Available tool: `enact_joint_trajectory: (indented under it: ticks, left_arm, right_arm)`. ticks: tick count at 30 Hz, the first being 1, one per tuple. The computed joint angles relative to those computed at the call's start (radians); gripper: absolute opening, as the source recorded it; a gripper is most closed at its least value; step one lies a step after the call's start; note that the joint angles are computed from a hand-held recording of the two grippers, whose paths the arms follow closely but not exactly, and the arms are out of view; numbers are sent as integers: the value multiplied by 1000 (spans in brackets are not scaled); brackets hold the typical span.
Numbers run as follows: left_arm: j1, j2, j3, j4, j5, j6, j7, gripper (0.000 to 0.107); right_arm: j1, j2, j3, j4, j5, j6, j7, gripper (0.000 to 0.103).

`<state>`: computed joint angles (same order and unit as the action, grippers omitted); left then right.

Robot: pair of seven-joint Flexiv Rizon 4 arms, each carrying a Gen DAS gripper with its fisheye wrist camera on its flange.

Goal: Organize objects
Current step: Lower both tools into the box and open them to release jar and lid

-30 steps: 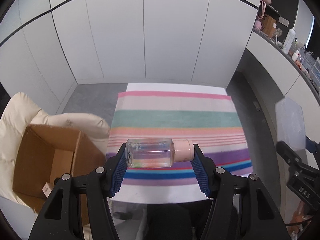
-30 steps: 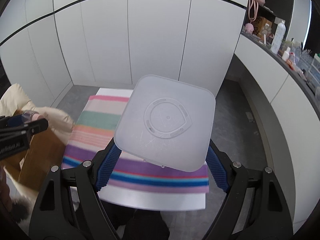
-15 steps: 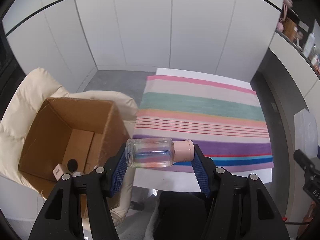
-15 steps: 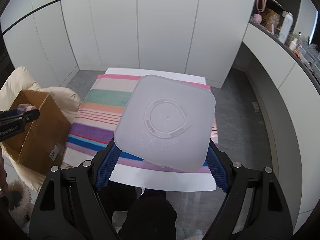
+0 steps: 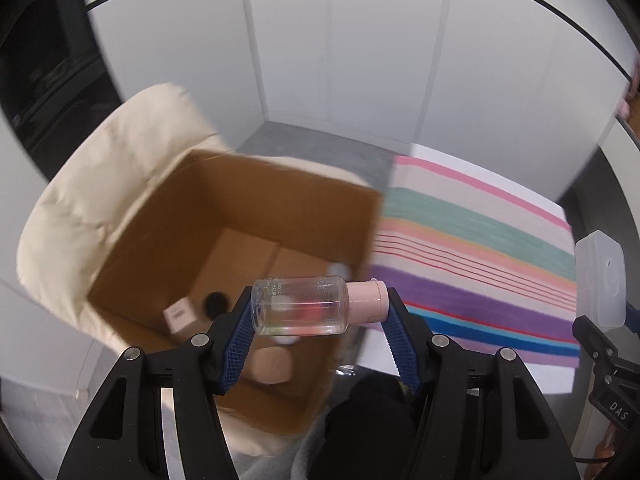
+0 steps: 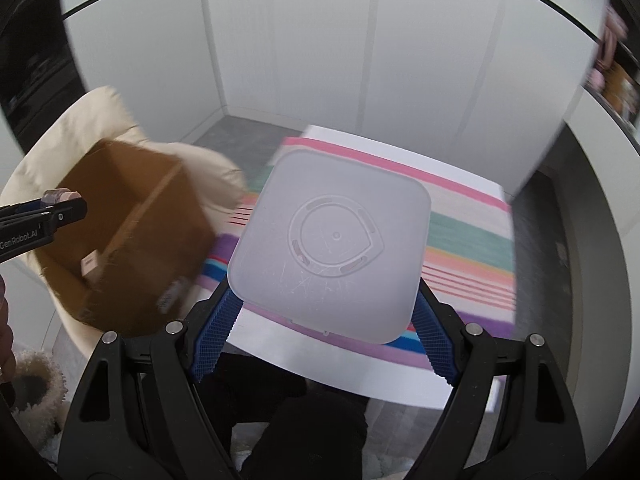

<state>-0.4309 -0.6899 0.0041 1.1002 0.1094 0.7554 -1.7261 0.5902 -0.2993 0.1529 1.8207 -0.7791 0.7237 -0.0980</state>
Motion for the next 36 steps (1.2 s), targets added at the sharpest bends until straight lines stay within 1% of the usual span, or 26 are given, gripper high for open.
enact_joint_trajectory:
  ticks: [3,4,7,12,15,16,21,25,30,31,32,33,34,35,36]
  left_arm:
    - [32,21,25,32,5,6,-22,62]
    - [43,25,30,39,6,6,-29,62]
    - [77,30,37,53,2,6,-37,62]
    - [133,27,39,62,-12,4,-35,62]
    - [151,21,39,54,-17,-1,-28,62]
    - [157,20,37,53,-19,-2,-20,62]
    - [171,-5,34,16,-22,-15,13,62]
    - [177,-25,27,-4,-36,-19,39,62]
    - [186,-51,21,-29,-70,-45,36,63]
    - [187,-63,18,-51,-78,-78,43,65]
    - [186,-73,19,-71,-80,-110,49,72]
    - [183,-89,19,-105,-82,-162,58,83]
    - [184,-95,16,-119,-87,-190,64,90]
    - [190,-101,5,-128,-103,-213,72,97]
    - [195,-99,-2,-122,-115,-213,76,97]
  right_arm:
    - [15,-81,-6,-97,9,25,-65,84]
    - [24,-124,-9,-149,20,36,-98,84]
    - [53,-210,-23,-262,61,45,-185,84]
    - [109,-372,-46,-504,153,26,-351,84]
    - [142,-446,-63,-618,198,15,-423,84]
    - [152,-481,-64,-676,215,1,-458,84]
    - [188,-574,-84,-837,288,-56,-543,84]
    - [202,-615,-103,-914,329,-107,-569,84]
    - [201,-619,-115,-923,361,-123,-566,84]
    - [201,-618,-119,-921,362,-120,-562,85]
    - [203,-620,-122,-925,362,-129,-559,85]
    - [203,-626,-123,-939,365,-145,-558,88]
    - [201,-629,-121,-948,372,-153,-555,92]
    - [199,-626,-120,-945,380,-145,-544,100]
    - [196,-617,-123,-929,385,-130,-523,102]
